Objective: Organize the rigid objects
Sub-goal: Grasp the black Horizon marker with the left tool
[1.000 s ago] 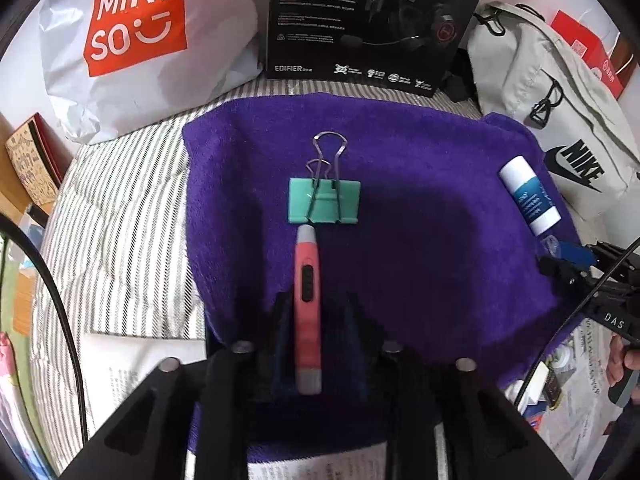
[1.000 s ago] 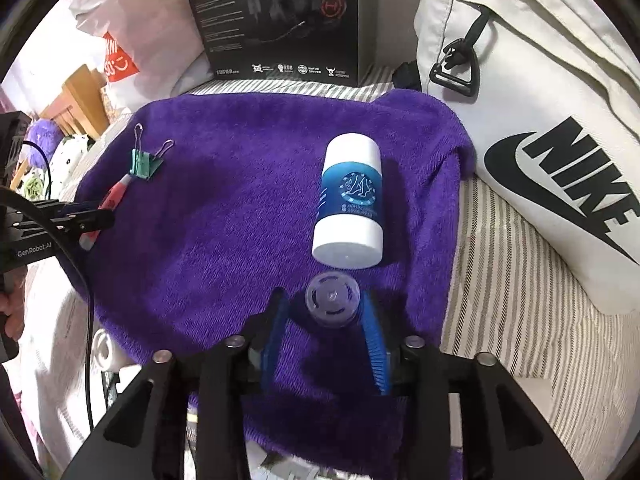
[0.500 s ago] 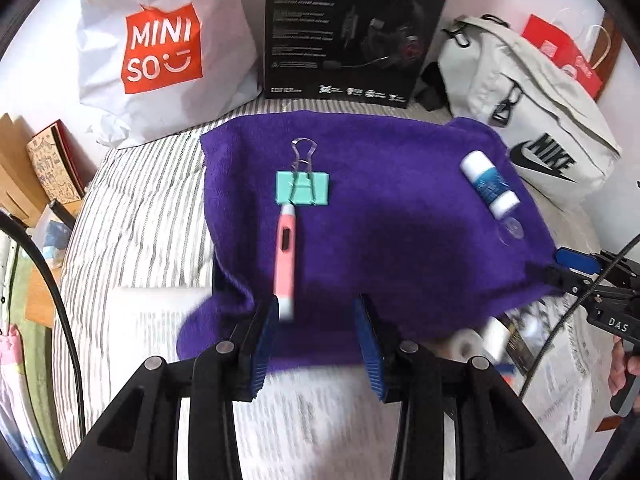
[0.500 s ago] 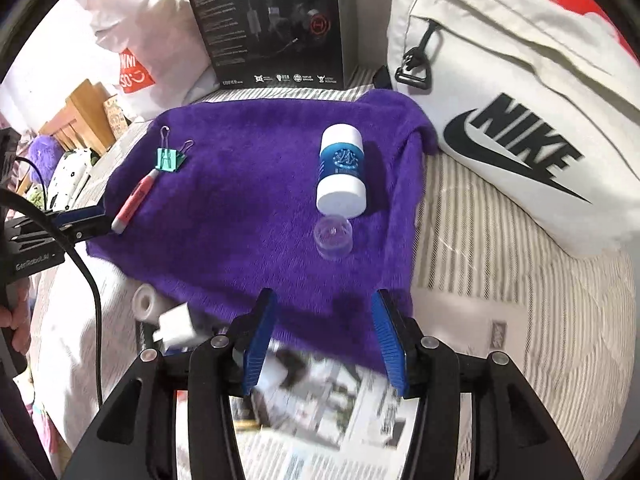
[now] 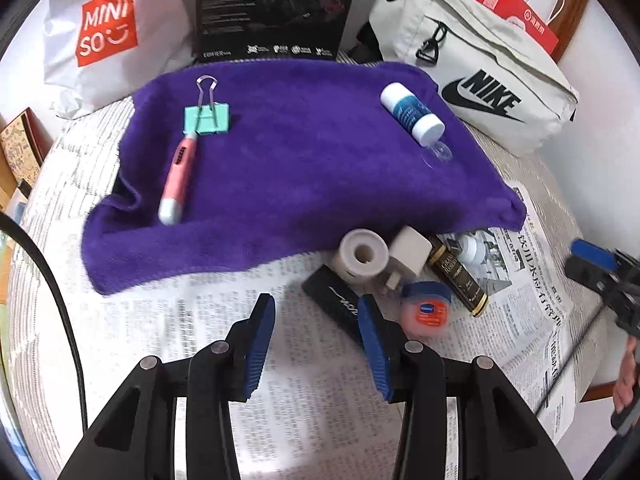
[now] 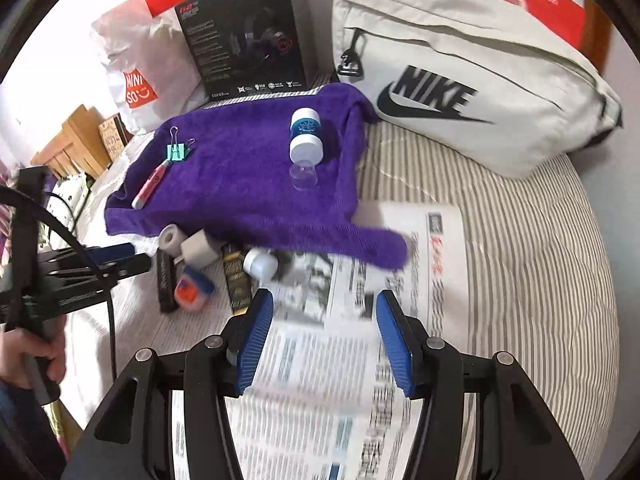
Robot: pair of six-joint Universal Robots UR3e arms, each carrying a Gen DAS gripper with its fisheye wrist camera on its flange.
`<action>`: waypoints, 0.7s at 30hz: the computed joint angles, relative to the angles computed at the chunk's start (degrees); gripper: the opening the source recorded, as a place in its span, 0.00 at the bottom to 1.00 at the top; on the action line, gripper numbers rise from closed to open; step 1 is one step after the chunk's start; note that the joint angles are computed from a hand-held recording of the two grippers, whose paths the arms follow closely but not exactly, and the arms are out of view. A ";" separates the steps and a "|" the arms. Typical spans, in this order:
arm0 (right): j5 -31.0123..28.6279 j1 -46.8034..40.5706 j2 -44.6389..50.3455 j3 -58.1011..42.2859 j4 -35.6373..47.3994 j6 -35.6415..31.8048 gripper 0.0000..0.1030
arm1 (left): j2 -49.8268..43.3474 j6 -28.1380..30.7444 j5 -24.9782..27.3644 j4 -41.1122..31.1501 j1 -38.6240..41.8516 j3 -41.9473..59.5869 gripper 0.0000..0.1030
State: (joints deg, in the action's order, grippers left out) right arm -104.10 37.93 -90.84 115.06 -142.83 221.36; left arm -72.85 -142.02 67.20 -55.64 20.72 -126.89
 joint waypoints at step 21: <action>1.29 4.70 -1.98 6.32 -4.66 5.37 0.53 | -3.33 -7.27 13.60 13.96 -11.92 -4.32 0.48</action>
